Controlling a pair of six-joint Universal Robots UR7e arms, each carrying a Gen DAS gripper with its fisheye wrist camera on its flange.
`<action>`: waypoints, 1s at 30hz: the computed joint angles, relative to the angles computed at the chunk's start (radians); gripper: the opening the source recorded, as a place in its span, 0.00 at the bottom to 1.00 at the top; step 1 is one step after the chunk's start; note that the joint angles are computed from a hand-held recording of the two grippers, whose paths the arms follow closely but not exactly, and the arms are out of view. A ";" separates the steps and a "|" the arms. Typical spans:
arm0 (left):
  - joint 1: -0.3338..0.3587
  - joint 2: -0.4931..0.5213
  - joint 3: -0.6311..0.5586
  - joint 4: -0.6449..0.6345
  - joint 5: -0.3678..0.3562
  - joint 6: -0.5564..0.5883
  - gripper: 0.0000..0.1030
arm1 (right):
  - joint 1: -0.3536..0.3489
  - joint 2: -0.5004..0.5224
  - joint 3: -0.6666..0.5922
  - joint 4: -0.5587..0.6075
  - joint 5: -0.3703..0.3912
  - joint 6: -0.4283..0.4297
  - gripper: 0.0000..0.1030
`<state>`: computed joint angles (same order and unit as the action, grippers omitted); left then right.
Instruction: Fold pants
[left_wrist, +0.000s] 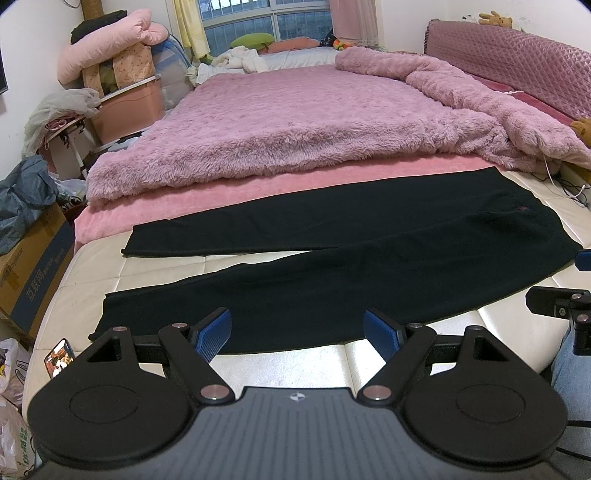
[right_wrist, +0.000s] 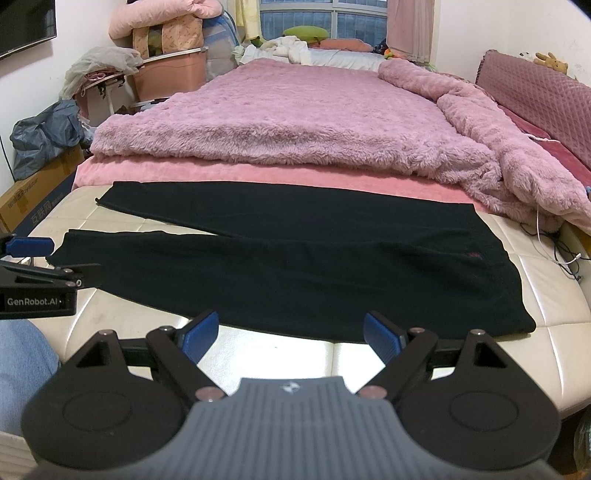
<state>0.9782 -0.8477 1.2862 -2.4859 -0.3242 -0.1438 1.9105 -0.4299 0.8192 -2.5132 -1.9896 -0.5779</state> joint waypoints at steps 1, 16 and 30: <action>0.000 0.000 0.000 0.000 0.000 0.000 0.92 | 0.000 0.000 -0.001 0.002 0.000 0.000 0.80; 0.003 -0.008 0.007 0.005 -0.011 -0.004 0.92 | -0.003 0.003 -0.010 0.015 0.001 0.007 0.80; 0.074 0.000 0.022 -0.365 -0.092 0.472 0.77 | -0.082 0.049 -0.137 -0.037 0.130 -0.121 0.80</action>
<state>1.0526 -0.8476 1.3085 -2.8511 -0.4161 0.3280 1.8281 -0.3813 0.6823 -2.5500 -1.8595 -0.6984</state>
